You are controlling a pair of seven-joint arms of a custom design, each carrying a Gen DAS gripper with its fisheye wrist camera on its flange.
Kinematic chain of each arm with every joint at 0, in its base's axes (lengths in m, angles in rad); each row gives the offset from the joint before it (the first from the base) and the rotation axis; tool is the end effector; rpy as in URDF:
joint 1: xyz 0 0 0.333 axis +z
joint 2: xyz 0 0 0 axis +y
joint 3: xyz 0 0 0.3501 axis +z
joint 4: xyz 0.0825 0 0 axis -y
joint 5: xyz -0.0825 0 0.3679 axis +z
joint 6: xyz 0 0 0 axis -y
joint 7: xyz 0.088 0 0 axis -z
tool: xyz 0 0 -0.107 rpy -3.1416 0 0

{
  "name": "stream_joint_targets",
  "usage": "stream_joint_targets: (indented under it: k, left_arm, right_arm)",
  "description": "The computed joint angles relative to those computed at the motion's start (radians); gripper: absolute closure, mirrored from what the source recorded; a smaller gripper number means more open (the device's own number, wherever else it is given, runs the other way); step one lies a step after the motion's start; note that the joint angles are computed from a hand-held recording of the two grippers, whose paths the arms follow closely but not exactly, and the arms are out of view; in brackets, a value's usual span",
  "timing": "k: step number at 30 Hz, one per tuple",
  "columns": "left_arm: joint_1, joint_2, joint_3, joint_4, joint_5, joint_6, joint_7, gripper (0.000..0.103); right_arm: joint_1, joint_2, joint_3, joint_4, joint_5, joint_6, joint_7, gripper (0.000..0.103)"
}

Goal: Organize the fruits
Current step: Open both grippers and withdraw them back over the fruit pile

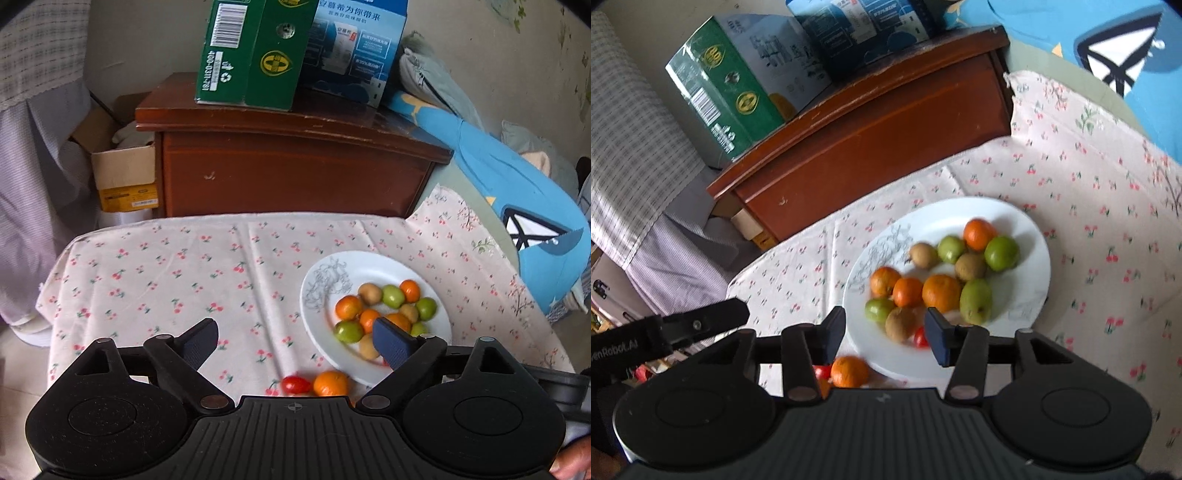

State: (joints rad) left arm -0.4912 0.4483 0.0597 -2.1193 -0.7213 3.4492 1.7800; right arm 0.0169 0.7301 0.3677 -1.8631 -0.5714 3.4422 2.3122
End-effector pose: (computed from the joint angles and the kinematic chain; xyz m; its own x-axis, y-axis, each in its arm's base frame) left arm 0.5845 -0.1886 0.3352 0.0403 -0.9800 0.1951 -0.6777 -0.1703 -0.7153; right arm 0.6308 0.2702 0.2936 0.2481 -0.8464 -0.4712 -0.7527 0.1378 -0.6438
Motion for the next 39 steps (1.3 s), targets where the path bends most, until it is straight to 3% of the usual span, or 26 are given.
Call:
stream_joint_targets:
  k: [5, 11, 12, 20, 27, 34, 39]
  left_arm:
    - [-0.205, 0.000, 0.208, -0.015, -0.114, -0.058, 0.041, 0.011]
    - [-0.440, 0.028, 0.467, -0.054, -0.111, -0.136, -0.020, 0.011]
    - [-0.460, 0.031, 0.490, -0.062, -0.102, -0.142, -0.032, 0.011]
    - [-0.561, 0.052, 0.604, -0.114, -0.022, -0.168, -0.128, 0.011]
    - [-0.595, 0.083, 0.665, -0.119, 0.055, -0.221, -0.223, 0.011]
    - [-0.564, 0.095, 0.648, -0.119, 0.139, -0.227, -0.297, 0.011]
    - [-0.516, 0.085, 0.601, -0.122, 0.203, -0.207, -0.339, 0.011]
  right_arm:
    - [0.035, -0.025, -0.031, -0.055, 0.001, 0.027, -0.003, 0.053]
    - [0.078, -0.046, -0.069, -0.102, 0.005, 0.043, -0.002, 0.052]
    - [0.083, -0.047, -0.073, -0.108, 0.005, 0.045, -0.002, 0.051]
    - [0.138, -0.044, -0.112, -0.112, 0.005, 0.036, -0.048, 0.051]
    - [0.174, -0.016, -0.125, -0.077, 0.027, 0.010, -0.106, 0.051]
    - [0.252, 0.004, -0.187, -0.046, 0.086, 0.009, -0.173, 0.053]
    - [0.334, 0.012, -0.264, -0.036, 0.142, 0.025, -0.225, 0.071]
